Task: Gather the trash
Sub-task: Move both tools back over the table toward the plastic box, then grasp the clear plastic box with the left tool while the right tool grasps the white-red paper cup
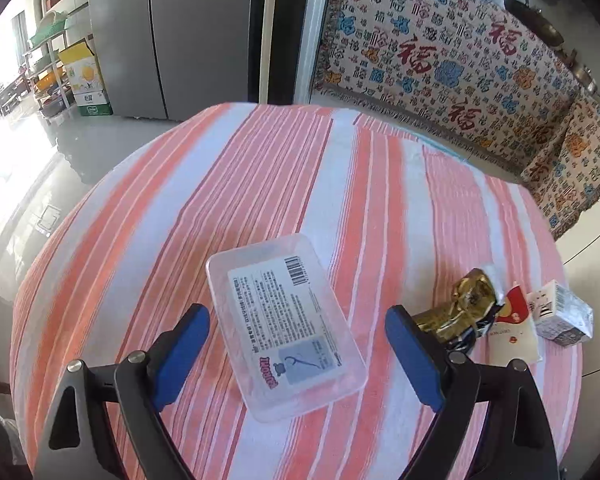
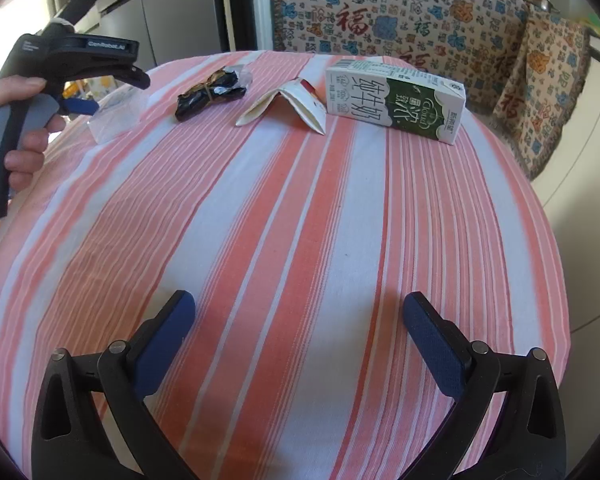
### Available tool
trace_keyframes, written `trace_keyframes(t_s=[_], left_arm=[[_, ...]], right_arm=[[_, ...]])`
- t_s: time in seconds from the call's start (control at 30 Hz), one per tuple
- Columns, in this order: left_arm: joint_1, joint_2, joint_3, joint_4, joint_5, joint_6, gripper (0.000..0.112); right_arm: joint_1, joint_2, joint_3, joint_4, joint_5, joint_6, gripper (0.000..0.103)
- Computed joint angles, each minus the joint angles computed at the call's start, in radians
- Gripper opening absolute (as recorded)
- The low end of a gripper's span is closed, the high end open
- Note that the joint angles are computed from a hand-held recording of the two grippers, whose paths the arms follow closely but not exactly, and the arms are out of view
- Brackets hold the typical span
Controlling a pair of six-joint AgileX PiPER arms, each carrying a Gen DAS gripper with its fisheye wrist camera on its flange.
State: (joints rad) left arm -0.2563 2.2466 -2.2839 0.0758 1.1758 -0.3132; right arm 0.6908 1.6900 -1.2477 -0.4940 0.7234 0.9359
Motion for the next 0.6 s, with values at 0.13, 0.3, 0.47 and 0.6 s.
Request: trace_keyframes(t_s=[0.13, 0.3, 0.47, 0.6], left_arm=[[-0.021, -0.036, 0.122, 0.066, -0.067, -0.016, 0.08], [0.001, -0.223, 0.441, 0.008, -0.262, 0.079, 0.066], [0.045, -0.443, 0.763, -0.169, -0.375, 0.378, 0.064], [0.07, -0.576, 0.949, -0.323, -0.399, 0.624, 0.064]], right_arm=[[-0.003, 0.0, -0.001, 0.008, -0.003, -0.013, 0.103], [-0.003, -0.002, 0.001, 0.01, -0.004, -0.016, 0.102], [-0.004, -0.002, 0.001, 0.011, -0.005, -0.018, 0.102], [-0.005, -0.003, 0.002, 0.012, -0.005, -0.019, 0.102]])
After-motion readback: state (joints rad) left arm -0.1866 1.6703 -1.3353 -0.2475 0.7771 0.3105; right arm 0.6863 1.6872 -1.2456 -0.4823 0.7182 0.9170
